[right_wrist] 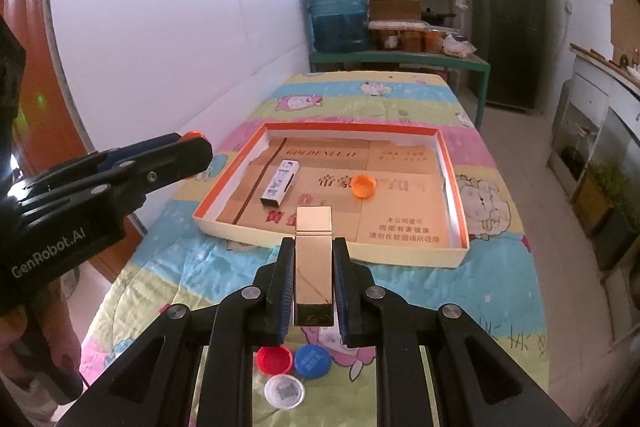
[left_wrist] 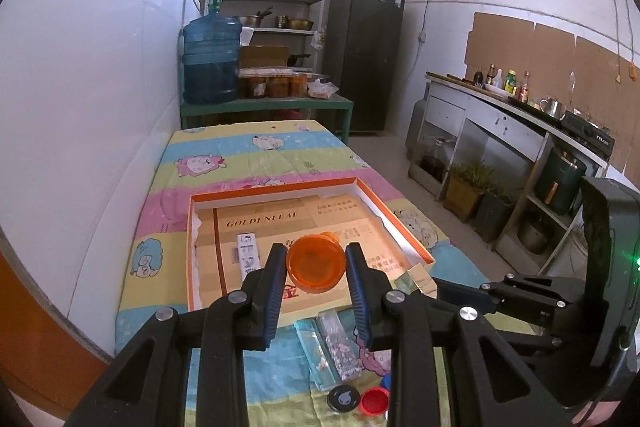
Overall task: Organize rigid objects
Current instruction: 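Lift the orange lid with left tool while right tool lifts the gold box toward the box lid, then lower the orange lid into the box lid while right tool lowers the gold box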
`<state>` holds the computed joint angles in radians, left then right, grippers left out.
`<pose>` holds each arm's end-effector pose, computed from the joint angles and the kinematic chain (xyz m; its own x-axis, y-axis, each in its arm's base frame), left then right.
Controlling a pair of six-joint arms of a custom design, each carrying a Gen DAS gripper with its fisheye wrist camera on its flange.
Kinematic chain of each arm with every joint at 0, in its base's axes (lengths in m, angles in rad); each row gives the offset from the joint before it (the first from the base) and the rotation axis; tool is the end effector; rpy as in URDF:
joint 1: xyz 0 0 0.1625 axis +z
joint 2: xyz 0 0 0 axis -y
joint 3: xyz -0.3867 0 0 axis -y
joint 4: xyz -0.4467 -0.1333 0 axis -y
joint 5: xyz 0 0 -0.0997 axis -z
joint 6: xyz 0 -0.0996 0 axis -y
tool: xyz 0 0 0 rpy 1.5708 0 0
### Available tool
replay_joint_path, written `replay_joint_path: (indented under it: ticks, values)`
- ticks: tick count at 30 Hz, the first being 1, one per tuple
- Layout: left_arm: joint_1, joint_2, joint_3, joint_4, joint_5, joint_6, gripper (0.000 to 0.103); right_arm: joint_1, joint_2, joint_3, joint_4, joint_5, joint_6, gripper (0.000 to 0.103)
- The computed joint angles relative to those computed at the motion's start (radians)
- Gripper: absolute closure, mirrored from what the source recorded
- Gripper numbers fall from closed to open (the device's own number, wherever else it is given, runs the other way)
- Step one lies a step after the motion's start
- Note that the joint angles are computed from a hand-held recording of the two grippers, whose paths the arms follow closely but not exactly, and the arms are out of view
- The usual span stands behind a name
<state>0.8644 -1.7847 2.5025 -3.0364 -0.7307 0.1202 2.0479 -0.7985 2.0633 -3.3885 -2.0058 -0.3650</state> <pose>-0.0841 -0.4182 0.2656 -0.7733 0.1145 -0.6236 0.5728 0.5480 -0.6097 0.3276 -0.4348 -0.0110 -0.7080 -0.4752 0.5225 -0.6889 0.6277 -0.3626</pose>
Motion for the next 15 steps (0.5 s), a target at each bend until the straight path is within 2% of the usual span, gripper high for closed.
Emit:
replay_joint_path:
  ticks: [4, 15]
  values:
    - [0.004, 0.013, -0.009, -0.006, -0.005, 0.003, 0.072, -0.008, 0.012, -0.021, 0.003, 0.004, -0.012, 0.085]
    - [0.065, 0.121, -0.094, -0.065, -0.043, 0.051, 0.072, -0.033, 0.045, -0.095, 0.024, 0.010, -0.037, 0.085]
